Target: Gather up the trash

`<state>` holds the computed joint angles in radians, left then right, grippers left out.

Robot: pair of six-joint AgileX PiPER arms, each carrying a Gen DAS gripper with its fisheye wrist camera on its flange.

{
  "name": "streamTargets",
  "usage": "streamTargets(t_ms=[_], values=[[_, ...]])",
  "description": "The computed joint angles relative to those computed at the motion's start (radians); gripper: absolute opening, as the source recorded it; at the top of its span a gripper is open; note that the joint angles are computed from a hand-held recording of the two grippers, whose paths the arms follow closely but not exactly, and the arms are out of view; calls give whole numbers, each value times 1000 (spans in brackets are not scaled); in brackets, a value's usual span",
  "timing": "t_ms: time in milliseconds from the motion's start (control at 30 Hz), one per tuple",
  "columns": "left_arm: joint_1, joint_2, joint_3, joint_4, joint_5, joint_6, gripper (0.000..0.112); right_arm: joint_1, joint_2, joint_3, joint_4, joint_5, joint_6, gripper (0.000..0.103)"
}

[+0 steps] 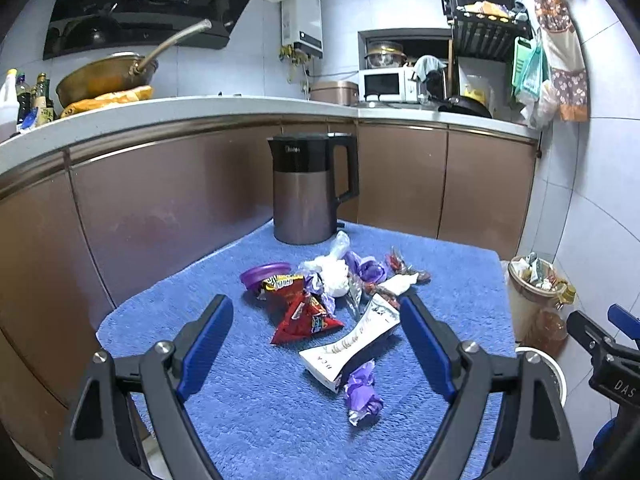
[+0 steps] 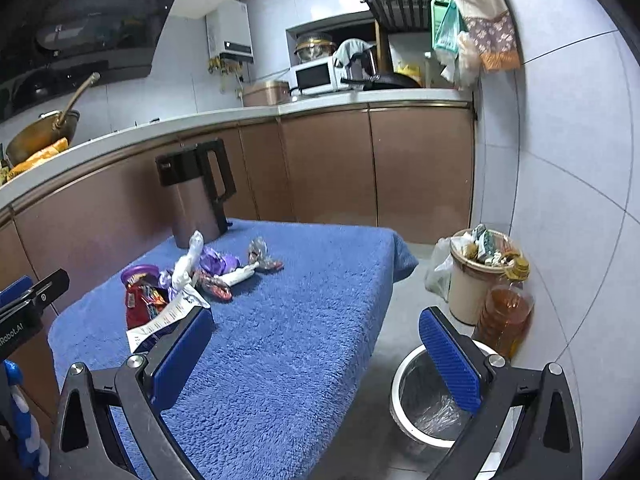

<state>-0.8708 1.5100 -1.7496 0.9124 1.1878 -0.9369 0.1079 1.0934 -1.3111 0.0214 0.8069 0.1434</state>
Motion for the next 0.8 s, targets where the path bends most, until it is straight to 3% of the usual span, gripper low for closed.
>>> streamTargets(t_ms=[367,467,667,800], values=[[292,-57,129,-278,-187,170,85,4,180,-71,174,27,-171,102],[388,-72,166,-425,-244,273,85,-3,244,-115,264,60,-224,94],[524,-19,143,-651,-291,479,84,-5,433,-297,492,242,-339,73],[603,79,45,-858,-294,662,84,20,598,-454,628,385,-350,71]])
